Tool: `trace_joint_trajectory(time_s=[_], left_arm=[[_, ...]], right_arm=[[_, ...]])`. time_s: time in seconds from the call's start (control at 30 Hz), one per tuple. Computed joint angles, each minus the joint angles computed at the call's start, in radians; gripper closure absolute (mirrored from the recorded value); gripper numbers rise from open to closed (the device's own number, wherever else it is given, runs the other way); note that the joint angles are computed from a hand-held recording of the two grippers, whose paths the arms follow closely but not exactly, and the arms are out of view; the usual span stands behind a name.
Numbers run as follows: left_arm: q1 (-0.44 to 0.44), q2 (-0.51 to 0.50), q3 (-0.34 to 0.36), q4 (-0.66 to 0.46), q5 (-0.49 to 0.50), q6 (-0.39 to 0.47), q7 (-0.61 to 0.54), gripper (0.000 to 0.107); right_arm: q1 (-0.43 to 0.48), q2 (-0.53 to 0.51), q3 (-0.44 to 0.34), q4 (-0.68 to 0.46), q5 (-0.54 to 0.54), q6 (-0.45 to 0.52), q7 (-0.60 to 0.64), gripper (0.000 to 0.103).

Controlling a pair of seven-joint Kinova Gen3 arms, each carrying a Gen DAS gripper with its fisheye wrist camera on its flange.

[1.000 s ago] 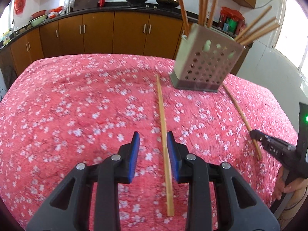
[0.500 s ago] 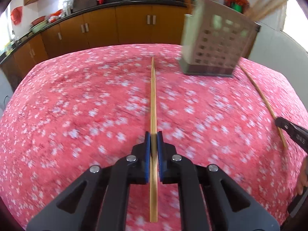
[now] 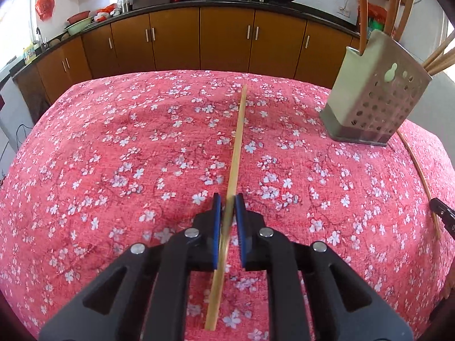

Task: Organize utensils
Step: 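Grasp the last chopstick with the right tool while the left tool grasps the other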

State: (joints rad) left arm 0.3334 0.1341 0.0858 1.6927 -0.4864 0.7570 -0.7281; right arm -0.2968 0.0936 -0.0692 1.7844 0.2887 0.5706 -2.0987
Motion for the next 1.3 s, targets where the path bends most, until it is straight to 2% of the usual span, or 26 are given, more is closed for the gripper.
trace_joint_trajectory(time_s=[0.27, 1.3], left_arm=[[-0.016, -0.007, -0.002, 0.009, 0.027, -0.021, -0.019, 0.094], [-0.009, -0.005, 0.001, 0.004, 0.019, -0.015, -0.009, 0.093]], right_arm=[[0.006, 0.0, 0.0, 0.002, -0.019, -0.006, 0.013, 0.095], [0.006, -0.001, 0.0, 0.004, -0.016, -0.006, 0.01, 0.095]])
